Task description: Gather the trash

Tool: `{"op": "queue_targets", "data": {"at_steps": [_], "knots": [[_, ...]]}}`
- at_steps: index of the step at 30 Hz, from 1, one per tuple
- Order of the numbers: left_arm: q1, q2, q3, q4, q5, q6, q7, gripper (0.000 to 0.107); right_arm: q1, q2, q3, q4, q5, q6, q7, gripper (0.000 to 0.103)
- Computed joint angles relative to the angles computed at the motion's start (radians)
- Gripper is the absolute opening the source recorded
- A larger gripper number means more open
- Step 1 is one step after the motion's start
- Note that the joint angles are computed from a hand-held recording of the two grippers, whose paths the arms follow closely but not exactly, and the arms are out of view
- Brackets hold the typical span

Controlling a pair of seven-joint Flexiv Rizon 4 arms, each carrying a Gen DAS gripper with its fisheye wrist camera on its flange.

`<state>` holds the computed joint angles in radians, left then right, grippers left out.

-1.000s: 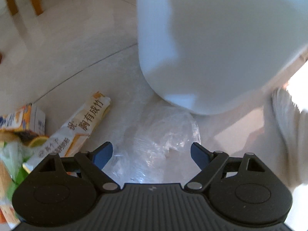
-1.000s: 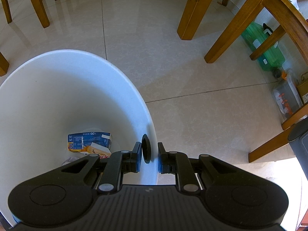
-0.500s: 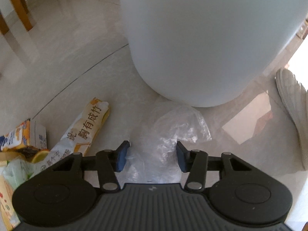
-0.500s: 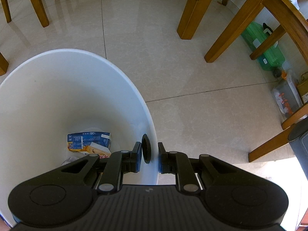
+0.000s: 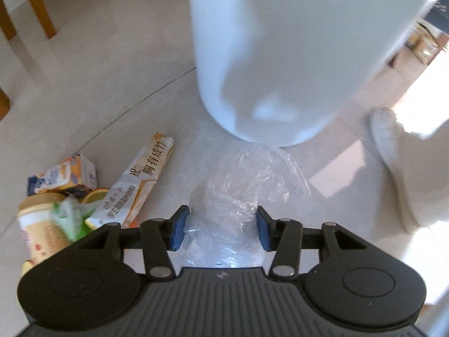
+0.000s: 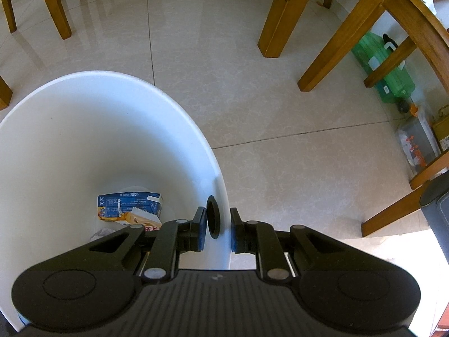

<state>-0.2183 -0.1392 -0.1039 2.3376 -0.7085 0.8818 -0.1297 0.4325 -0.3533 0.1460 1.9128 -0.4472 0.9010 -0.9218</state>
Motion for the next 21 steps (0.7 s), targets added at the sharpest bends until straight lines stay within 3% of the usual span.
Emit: {"op": "queue_targets", "data": {"at_steps": [5, 10, 21], "knots": [[0.059, 0.083, 0.043, -0.101, 0.218, -0.242, -0.073, 0.049, 0.003, 0.000, -0.002, 0.003, -0.008, 0.002, 0.005, 0.020], [0.067, 0.141, 0.072, -0.211, 0.220, -0.446, -0.114, 0.049, 0.005, 0.001, -0.001, 0.006, -0.013, 0.003, 0.007, 0.020], [0.036, 0.114, 0.042, -0.403, 0.024, -0.503, -0.125, 0.049, 0.001, 0.002, 0.001, 0.002, -0.005, -0.002, -0.003, 0.020]]}}
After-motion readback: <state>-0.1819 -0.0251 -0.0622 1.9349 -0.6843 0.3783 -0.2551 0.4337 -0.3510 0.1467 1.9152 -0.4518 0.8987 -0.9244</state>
